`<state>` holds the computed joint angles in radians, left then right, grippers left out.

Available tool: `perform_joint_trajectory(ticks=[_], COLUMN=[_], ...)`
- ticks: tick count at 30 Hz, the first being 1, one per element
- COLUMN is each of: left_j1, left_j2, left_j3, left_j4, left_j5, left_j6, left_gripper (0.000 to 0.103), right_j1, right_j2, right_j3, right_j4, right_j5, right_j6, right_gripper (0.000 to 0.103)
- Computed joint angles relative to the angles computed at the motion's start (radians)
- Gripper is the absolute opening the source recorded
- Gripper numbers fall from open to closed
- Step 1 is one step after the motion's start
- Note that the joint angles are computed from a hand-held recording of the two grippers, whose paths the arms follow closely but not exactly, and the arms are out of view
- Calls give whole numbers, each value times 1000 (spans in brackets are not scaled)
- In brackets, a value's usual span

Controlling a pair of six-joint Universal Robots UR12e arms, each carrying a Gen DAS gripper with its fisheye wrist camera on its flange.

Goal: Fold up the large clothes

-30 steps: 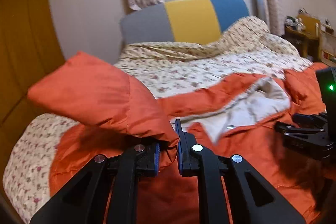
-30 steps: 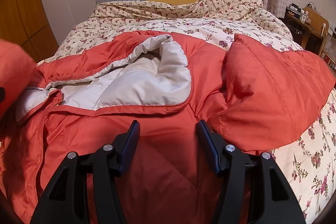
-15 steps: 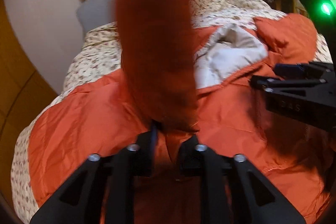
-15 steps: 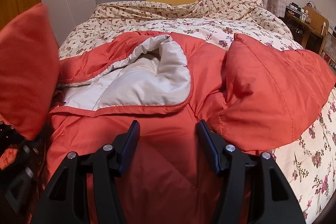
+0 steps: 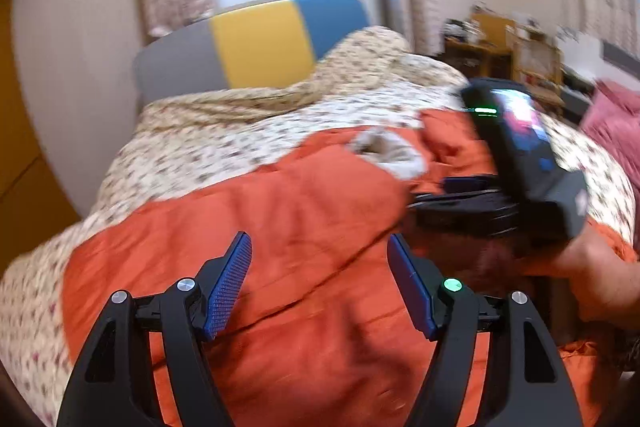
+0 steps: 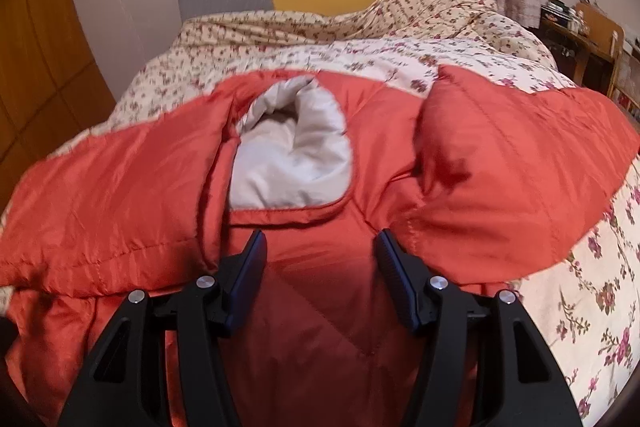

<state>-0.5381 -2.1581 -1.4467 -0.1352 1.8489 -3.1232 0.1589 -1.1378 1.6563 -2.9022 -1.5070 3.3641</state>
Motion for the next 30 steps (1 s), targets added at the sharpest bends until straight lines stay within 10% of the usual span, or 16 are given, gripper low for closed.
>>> perform_joint_trajectory(ticks=[5, 11, 17, 23, 30], left_j1=[49, 111, 124, 158, 145], left_j2=[40, 37, 10, 11, 6], left_j3=[-55, -29, -19, -55, -44], left_j4=[20, -178, -217, -151, -174], left_j5=[120, 169, 167, 44, 85], left_j6=[-184, -442, -428, -461, -452], left_gripper=[70, 70, 70, 71, 74], right_j1=[-3, 37, 66, 46, 46], right_j2=[-32, -1, 66, 73, 58], right_j3=[29, -70, -165, -133, -109], right_j4=[-105, -14, 176, 120, 85], right_j5=[-10, 115, 116, 175, 157], right_j6=[62, -48, -100, -52, -57], right_gripper=[58, 58, 56, 55, 55])
